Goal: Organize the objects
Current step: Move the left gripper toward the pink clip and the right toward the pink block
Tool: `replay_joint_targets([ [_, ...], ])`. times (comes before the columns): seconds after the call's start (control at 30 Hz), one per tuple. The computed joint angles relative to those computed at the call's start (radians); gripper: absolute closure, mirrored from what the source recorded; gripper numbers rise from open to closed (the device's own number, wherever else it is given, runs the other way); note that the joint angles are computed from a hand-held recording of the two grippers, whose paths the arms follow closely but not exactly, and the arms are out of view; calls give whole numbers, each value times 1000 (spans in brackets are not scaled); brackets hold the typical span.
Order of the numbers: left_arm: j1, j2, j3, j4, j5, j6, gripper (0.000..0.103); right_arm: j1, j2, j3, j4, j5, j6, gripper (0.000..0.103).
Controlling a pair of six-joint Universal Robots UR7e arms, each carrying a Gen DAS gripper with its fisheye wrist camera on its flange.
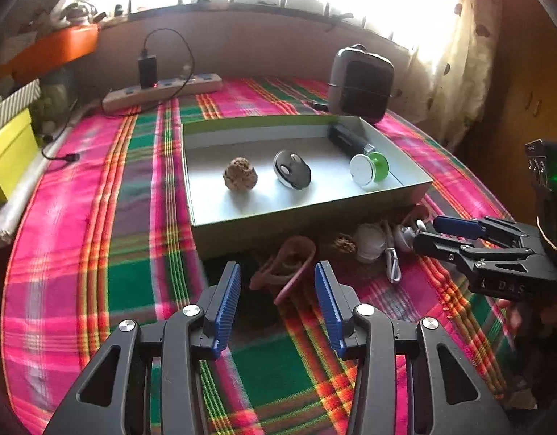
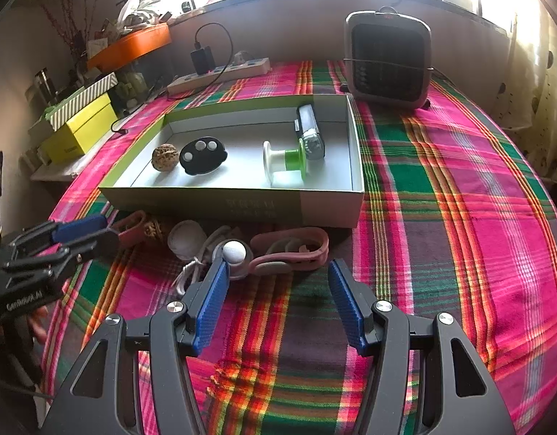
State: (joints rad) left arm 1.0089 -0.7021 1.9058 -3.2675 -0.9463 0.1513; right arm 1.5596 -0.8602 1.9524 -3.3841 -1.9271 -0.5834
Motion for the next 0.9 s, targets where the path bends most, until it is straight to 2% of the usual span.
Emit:
replay_joint_targets([
  [0.3, 9, 18, -40, 59, -3, -1, 63, 6, 9, -9, -22, -44, -4, 45],
  [0.63, 9, 22, -56, 118, -12, -14, 63, 12, 23, -34, -39, -68, 30, 45],
  [0.83, 9, 24, -59, 121, -8, -18, 63, 25, 49, -73, -25, -111, 49, 45],
  [0.9, 10, 24, -60, 122, -8, -18, 63, 28, 52, -75, -33, -125, 49, 42],
])
